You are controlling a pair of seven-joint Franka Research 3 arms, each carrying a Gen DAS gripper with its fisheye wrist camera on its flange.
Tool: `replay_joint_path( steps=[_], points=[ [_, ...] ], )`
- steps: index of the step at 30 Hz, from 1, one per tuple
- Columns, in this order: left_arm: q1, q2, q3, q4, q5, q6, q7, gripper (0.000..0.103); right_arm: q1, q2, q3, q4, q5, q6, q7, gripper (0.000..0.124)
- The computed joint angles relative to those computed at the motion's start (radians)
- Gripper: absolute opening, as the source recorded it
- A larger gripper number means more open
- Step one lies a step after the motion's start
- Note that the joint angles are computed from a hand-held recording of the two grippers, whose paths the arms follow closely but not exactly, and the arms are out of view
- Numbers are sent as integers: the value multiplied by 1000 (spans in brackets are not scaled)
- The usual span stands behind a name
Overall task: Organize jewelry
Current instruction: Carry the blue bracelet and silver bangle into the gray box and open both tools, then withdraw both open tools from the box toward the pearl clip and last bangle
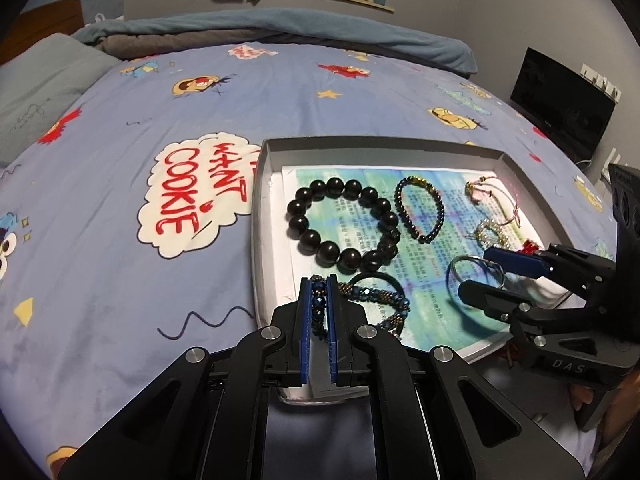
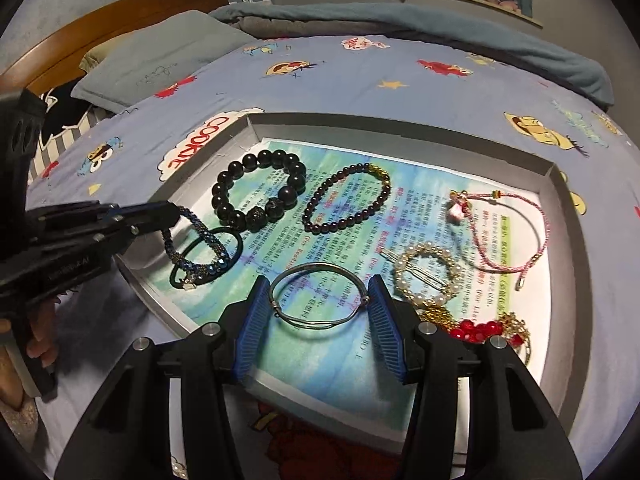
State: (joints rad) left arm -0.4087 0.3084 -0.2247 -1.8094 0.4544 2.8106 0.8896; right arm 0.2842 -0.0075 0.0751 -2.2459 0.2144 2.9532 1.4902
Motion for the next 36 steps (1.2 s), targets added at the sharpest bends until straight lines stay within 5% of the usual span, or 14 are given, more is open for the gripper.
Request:
replay_joint_path(
  steps=[5,13,17,23,27,36],
  points=[
    [0,2,-4,0,-6,-2,8,8,4,-2,1,-6,46,12,-39,51],
    [-26,-1,16,7,58,-17,-35,28,3,-13,0,-18,41,24,-30,52],
    [-32,-15,20,2,82,-15,-54,42,2,-30,0,-36,57,44,-35,66],
    [-56,-64,45,-22,188,-4,-166,77,-28,-78,14,-72,-43,55,69,79],
    [-63,-97,46,-33,281,-31,-249,90,-58,-123,29,-103,-113,59,157,86],
    [-31,-205,-2,-95,409,-99,-393,95,-184,-253,145,-181,-331,49,375,97]
  ],
)
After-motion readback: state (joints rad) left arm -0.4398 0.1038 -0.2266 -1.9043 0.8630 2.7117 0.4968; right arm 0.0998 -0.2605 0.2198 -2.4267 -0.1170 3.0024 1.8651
